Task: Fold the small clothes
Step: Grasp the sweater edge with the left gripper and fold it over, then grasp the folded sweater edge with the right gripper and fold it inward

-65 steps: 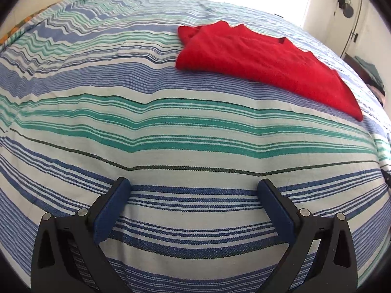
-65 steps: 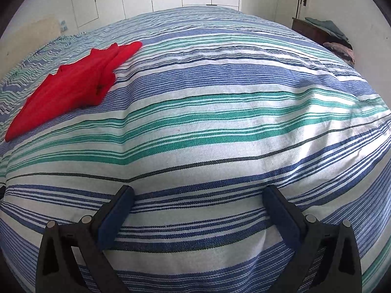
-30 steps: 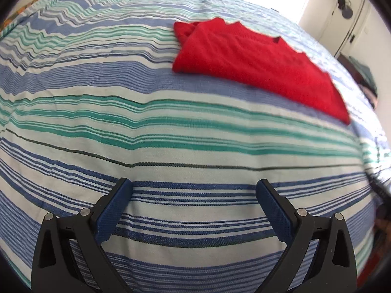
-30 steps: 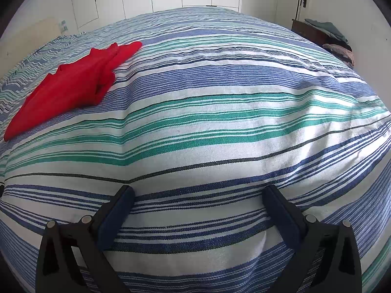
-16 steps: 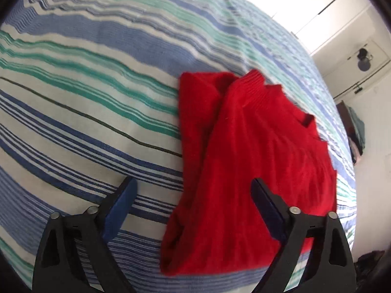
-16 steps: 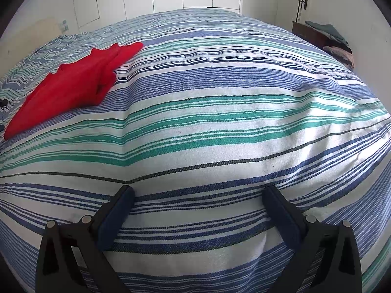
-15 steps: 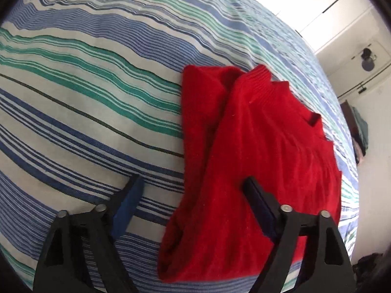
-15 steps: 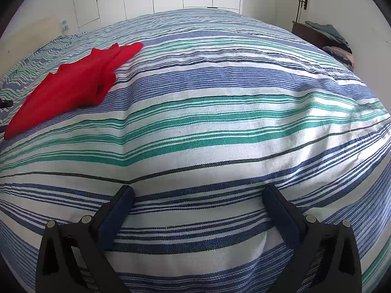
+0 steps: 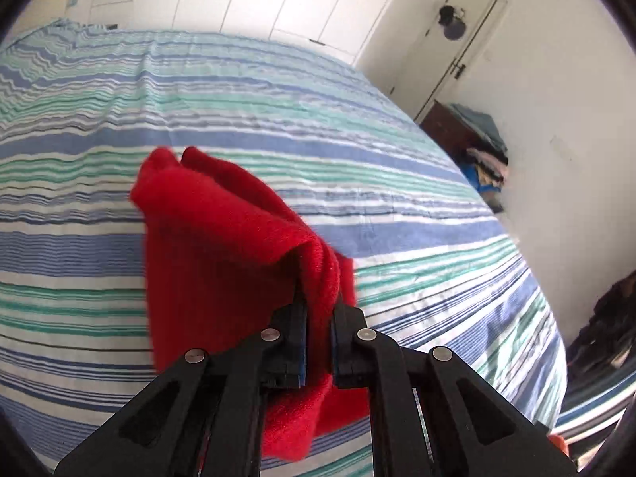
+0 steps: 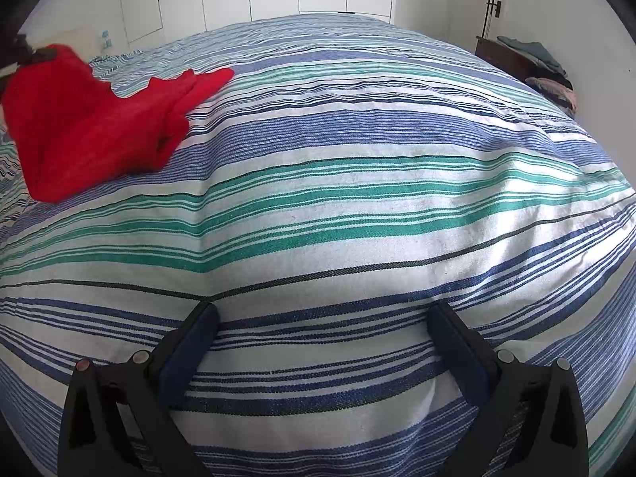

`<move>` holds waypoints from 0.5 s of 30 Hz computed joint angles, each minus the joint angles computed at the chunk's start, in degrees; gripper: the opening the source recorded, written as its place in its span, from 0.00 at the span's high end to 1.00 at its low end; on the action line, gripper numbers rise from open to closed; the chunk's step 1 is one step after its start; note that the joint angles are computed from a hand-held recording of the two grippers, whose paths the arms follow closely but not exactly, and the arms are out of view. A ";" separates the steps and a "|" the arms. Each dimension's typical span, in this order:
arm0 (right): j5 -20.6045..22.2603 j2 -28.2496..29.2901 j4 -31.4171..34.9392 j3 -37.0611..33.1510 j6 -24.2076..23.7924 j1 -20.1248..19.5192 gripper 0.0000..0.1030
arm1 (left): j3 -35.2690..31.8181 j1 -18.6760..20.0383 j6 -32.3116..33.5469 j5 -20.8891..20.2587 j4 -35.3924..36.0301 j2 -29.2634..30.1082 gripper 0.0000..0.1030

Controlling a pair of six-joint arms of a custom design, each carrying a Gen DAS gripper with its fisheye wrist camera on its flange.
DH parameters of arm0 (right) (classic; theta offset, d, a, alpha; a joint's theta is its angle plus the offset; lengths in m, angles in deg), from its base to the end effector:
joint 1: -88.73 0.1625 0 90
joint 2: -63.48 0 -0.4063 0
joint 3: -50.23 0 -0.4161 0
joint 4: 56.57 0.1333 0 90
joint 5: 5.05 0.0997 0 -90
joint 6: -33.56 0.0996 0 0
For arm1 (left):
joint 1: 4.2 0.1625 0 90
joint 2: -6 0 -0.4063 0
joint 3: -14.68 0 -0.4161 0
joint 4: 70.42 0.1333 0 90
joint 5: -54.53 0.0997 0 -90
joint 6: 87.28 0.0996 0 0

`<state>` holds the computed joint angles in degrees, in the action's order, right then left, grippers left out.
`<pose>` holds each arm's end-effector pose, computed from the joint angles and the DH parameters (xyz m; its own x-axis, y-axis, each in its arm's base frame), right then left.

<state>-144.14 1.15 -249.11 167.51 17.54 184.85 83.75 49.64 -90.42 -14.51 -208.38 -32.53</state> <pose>0.1156 -0.5338 0.2113 -0.6632 0.2811 0.6937 -0.2652 0.7784 -0.5690 -0.3352 -0.7449 0.1453 -0.8467 0.4216 -0.3244 0.5174 0.7946 -0.3176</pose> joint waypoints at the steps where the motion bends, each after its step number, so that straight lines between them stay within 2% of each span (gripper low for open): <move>1: -0.01 0.01 0.00 -0.02 -0.02 0.00 0.00 | -1.14 -0.49 -1.04 1.58 2.41 2.73 0.79; 3: -0.02 0.04 -0.03 -0.03 -0.03 0.01 0.00 | -1.22 -1.82 -4.07 6.62 8.57 6.12 0.72; 4: 0.02 -0.04 0.19 -0.05 0.08 -0.01 0.00 | 0.88 -2.78 -4.26 9.01 8.15 5.82 0.71; 5: 0.11 -0.01 0.23 -0.05 0.15 -0.01 0.00 | 4.13 -3.84 -3.84 10.68 5.34 4.43 0.66; 7: 0.49 -0.24 0.25 0.09 0.25 -0.12 0.00 | 11.31 -4.63 -2.80 8.96 -1.41 -0.66 0.32; 9: 0.73 -0.38 0.28 0.16 0.29 -0.23 0.00 | 18.41 -5.01 -2.91 8.95 -7.90 -6.94 0.19; 11: 0.66 -0.42 0.43 0.15 0.28 -0.26 0.00 | 23.98 -4.54 -2.62 11.91 -12.37 -12.77 0.14; 15: 1.01 -1.11 2.36 0.01 1.34 -0.38 0.00 | 30.11 -1.14 -3.92 23.58 -13.85 -20.37 0.14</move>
